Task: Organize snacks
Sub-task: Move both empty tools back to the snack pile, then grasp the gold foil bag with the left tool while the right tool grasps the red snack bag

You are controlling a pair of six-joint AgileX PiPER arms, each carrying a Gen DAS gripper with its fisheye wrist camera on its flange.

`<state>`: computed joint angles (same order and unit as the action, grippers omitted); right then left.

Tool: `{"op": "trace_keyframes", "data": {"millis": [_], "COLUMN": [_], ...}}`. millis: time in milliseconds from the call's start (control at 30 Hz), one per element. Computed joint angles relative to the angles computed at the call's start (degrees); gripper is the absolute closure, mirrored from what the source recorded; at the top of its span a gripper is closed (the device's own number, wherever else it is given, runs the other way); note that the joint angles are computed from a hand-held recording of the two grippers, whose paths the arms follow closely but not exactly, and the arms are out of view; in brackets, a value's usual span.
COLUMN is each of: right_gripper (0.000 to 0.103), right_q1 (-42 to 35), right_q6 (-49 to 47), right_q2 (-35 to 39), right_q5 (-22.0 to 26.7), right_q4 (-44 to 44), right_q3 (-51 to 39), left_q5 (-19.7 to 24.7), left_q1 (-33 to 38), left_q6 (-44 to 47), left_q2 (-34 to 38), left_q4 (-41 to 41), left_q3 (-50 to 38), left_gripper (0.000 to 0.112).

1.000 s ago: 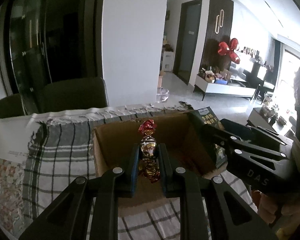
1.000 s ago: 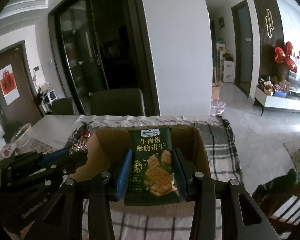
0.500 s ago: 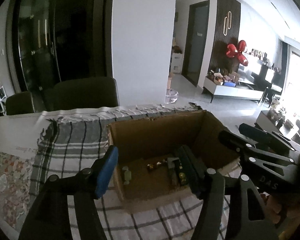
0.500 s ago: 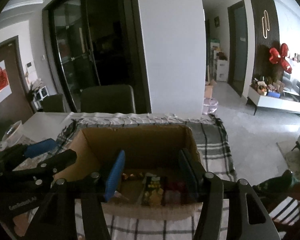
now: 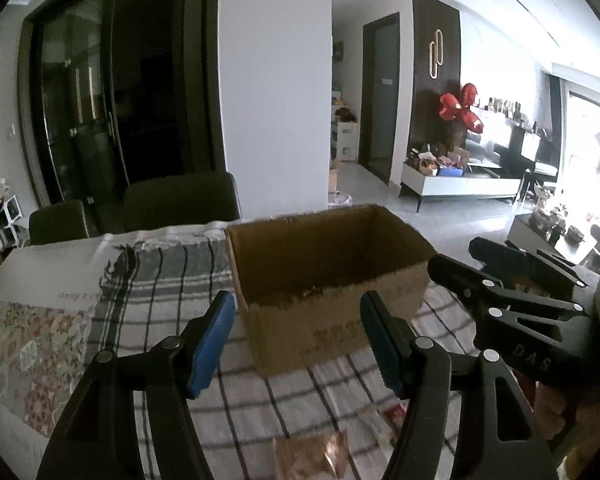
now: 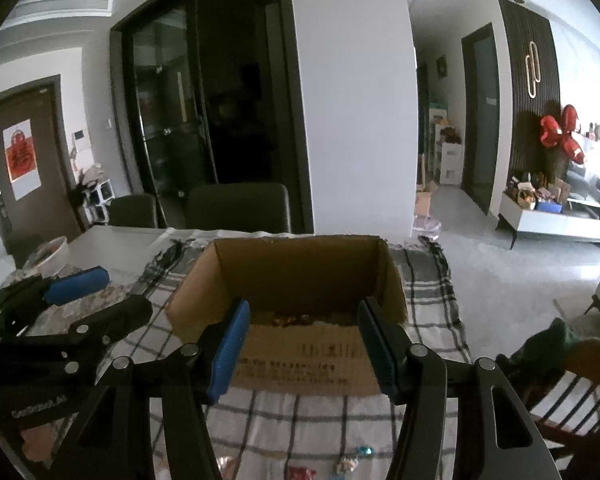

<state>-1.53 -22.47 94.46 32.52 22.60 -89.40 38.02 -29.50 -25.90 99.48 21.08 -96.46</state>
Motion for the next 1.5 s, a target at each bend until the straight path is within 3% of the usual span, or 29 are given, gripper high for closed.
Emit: {"op": "trace_keyframes", "data": {"millis": [433,800,1500], "right_gripper": [0.046,0.046,0.048], "right_q1": [-0.29,0.47,0.98], "right_q6": [-2.03,-2.03,1.96], "right_q2": [-10.54,-13.66,-2.5], "right_q5": [-2.67,-3.46,-3.73], "right_q4": [1.37,-0.11,-4.09], "right_q3": [16.38,26.24,27.51], "left_q5": [-4.7,-6.29,-7.58], "left_q1": [-4.81,-7.44,-2.61], "left_q6": [-9.14,-14.58,1.81], "left_q2": [-10.24,-11.98,1.0], "left_q4": [6.46,9.41,-5.05], "left_q3": [19.97,29.62,25.32], "left_gripper": [0.046,0.043,0.041]}}
